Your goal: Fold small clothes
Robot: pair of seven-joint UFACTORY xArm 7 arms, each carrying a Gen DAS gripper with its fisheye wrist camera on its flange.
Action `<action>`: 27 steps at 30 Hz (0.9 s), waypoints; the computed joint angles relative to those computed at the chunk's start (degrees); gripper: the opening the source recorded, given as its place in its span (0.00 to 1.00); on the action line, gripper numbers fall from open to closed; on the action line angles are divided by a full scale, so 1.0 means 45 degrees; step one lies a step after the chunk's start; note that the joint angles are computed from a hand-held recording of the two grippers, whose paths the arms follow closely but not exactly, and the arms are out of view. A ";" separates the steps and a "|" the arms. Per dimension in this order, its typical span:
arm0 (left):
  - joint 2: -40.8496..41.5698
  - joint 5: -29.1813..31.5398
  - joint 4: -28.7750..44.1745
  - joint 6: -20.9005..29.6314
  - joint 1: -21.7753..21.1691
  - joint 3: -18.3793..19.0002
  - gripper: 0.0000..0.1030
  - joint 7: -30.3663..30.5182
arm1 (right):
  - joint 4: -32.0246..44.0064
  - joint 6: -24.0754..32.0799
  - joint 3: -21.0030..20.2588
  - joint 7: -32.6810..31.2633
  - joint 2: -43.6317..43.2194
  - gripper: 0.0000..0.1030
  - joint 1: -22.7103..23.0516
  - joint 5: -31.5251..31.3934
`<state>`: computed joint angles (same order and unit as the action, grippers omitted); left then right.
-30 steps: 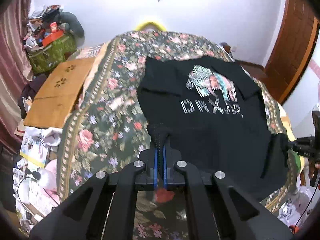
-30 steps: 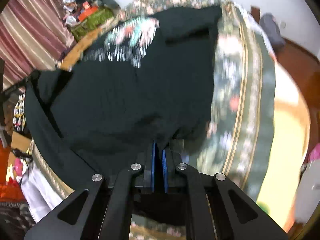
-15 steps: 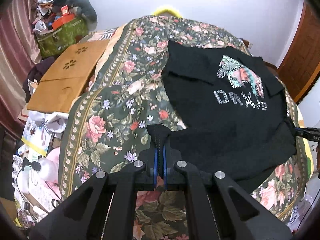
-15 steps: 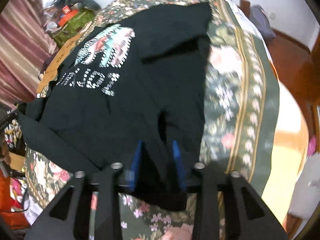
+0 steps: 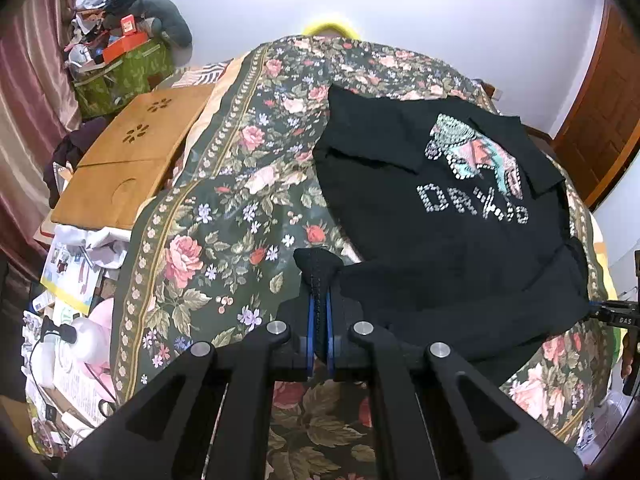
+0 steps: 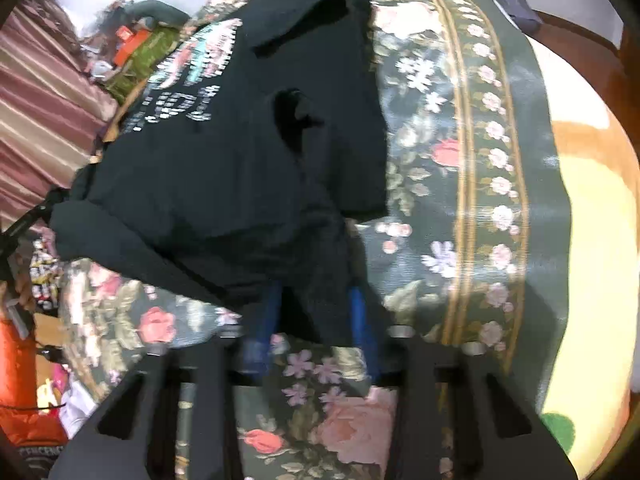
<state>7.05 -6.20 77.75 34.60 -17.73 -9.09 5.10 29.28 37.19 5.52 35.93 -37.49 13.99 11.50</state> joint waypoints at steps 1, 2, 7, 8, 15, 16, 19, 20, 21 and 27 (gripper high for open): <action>-0.0037 -0.0010 0.0022 -0.0038 -0.0005 -0.0007 0.03 0.0001 | -0.0051 0.0020 -0.0067 -0.0096 -0.0129 0.07 0.0096 0.0070; -0.0076 -0.0011 0.0045 -0.0084 -0.0009 -0.0006 0.03 -0.0012 | 0.0023 0.0175 0.0033 -0.0090 -0.0208 0.07 0.0035 -0.0088; -0.0058 -0.0040 0.0622 -0.0146 -0.0048 -0.0037 0.03 0.0018 | 0.0801 0.0485 0.0535 -0.0015 -0.0597 0.06 -0.0573 -0.1268; -0.0019 -0.0130 0.0850 -0.0134 -0.0050 -0.0062 0.03 0.0086 | 0.1085 0.0545 0.0528 -0.0059 -0.0713 0.06 -0.0714 -0.1504; 0.0451 0.0030 0.2656 -0.0252 -0.0299 -0.0135 0.03 -0.0109 | 0.2895 0.0530 0.0739 -0.0279 -0.0537 0.06 -0.1683 -0.2804; 0.0568 0.0054 0.3002 -0.0255 -0.0337 -0.0141 0.03 -0.0170 | 0.3214 0.0288 0.0842 -0.0192 -0.0221 0.06 -0.1865 -0.2990; 0.1007 0.0214 0.4208 -0.0259 -0.0485 -0.0132 0.03 -0.0424 | 0.4122 -0.0092 0.1092 0.0045 0.0356 0.05 -0.2388 -0.3658; 0.1219 0.0380 0.4675 -0.0223 -0.0572 -0.0099 0.03 -0.0591 | 0.4374 -0.0166 0.1110 0.0067 0.0506 0.05 -0.2537 -0.3885; 0.1486 0.0664 0.5241 -0.0198 -0.0696 -0.0025 0.03 -0.0827 | 0.4716 -0.0282 0.1193 0.0153 0.0773 0.05 -0.2729 -0.4148; 0.3887 0.1619 0.9320 0.0974 -0.1259 0.0394 0.03 -0.1919 | 0.6173 -0.0824 0.1198 0.0554 0.2008 0.05 -0.3389 -0.5239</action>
<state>24.54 1.08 119.69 38.98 -23.40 -7.31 -3.54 57.06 33.48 10.91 38.42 -28.45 -1.26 -12.07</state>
